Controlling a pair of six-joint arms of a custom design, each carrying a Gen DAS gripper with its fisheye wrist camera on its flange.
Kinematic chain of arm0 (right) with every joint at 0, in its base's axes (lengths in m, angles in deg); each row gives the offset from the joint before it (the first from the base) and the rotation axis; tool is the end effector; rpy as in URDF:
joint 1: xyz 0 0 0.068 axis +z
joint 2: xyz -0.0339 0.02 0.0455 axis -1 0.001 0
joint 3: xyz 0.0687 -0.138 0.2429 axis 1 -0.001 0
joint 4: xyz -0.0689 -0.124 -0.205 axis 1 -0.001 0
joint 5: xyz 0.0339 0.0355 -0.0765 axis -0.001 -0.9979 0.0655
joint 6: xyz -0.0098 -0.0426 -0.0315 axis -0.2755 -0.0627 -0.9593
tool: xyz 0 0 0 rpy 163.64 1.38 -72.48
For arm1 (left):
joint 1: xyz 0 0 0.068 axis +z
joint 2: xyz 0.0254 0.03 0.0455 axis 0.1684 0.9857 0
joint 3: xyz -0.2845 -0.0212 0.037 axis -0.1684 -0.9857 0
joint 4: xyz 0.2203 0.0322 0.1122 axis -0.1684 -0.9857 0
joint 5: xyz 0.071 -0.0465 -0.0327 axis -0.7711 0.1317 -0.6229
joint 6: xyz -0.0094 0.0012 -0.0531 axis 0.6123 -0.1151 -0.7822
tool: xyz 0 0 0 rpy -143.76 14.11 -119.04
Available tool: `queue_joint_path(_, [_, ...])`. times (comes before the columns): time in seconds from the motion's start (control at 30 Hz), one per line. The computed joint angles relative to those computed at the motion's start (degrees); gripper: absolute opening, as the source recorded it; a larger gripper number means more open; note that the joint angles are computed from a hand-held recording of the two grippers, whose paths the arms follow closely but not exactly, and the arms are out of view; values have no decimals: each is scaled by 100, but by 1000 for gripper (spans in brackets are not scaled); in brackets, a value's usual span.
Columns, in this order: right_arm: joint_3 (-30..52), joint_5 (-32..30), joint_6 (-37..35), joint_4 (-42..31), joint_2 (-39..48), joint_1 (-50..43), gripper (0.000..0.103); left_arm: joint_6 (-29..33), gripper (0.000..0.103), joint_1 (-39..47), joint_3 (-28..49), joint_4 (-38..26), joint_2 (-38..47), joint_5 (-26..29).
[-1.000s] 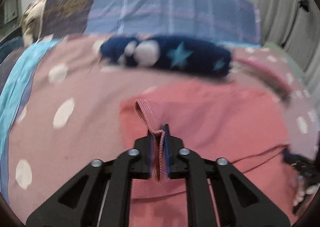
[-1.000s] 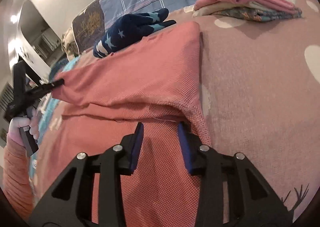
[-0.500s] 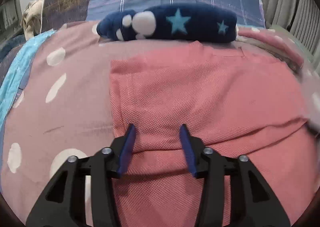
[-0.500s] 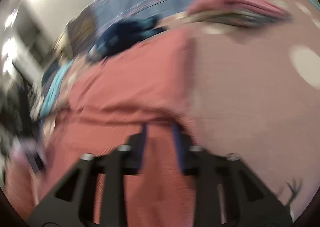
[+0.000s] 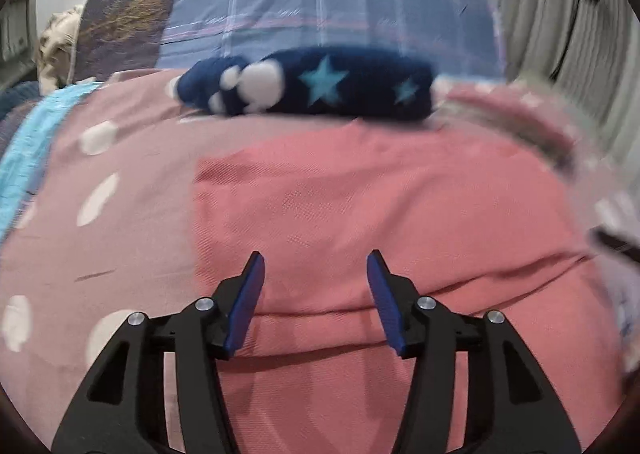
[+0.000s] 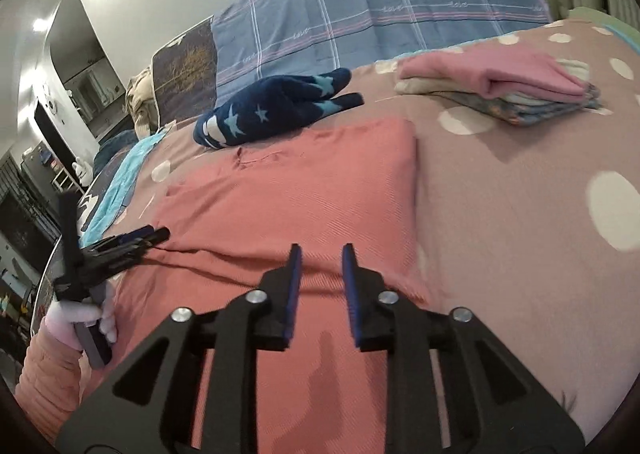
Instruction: Fold small clothes
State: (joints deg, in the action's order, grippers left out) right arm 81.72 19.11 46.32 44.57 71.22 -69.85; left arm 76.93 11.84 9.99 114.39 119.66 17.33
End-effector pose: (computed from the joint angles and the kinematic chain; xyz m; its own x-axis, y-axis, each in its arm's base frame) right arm 0.1945 0.0690 0.0297 -0.6606 0.2578 -0.7051 0.0081 0.9416 0.3367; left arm 0.2977 0.0001 0.0200 -0.6826 0.1513 -0.7150 0.3072 0.9471 -0.0929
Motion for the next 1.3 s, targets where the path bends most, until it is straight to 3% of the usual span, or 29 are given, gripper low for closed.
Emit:
queue_joint_path(0.07, [702, 486, 128, -1711, -123, -202, 18, -12, 60, -212, 191, -268, 70, -501])
queue_joint_path(0.1, [763, 85, 149, -1461, 239, -516, 14, 47, 61, -290, 524, -685, 314, -760])
queue_joint_path(0.17, [485, -560, 204, -417, 742, -955, 11, 51, 64, -230, 553, -502, 487, -598])
queue_joint_path(0.27, [353, -523, 155, -652, 395, -862, 13, 96, 65, -359, 495, -369, 499, -839])
queue_joint_path(0.4, [372, -1353, 81, -958, -268, -1563, 32, 139, 65, -461, 426, -194, 539, -1056])
queue_joint_path(0.5, [986, -1905, -215, -1940, -729, -2384, 37, 136, 65, -426, 415, -208, 522, -998])
queue_joint_path(0.63, [2456, -2983, 358, -3515, -404, -3213, 37, 173, 66, -493, 392, -139, 545, -1152])
queue_joint_path(0.73, [3122, -3246, 551, -4172, -274, -3172, 37, 178, 66, -486, 399, -132, 559, -1146])
queue_joint_path(0.87, [4436, -2906, 474, -6444, -226, -2732, 40, 157, 66, -501, 402, -132, 563, -1142])
queue_joint_path(0.9, [4697, -2600, 300, -6966, -262, -2595, 33, 160, 66, -501, 401, -126, 564, -1146])
queue_joint_path(0.93, [4780, -2303, 146, -7230, -322, -2479, 12, 162, 66, -498, 402, -129, 562, -1142])
queue_joint_path(0.97, [4831, -1848, -99, -7498, -491, -2295, 5, 162, 66, -498, 402, -129, 562, -1142])
queue_joint_path(1.1, [3714, -167, -611, -6599, -1552, -1591, 4, 151, 67, -505, 407, -129, 568, -1131])
queue_joint_path(1.17, [3609, 777, -864, -6382, -1452, -1330, 4, 156, 67, -529, 409, -126, 572, -1171])
queue_joint_path(1.3, [3877, 1125, -714, -6390, -689, -1462, 8, 147, 67, -509, 397, -105, 570, -1131])
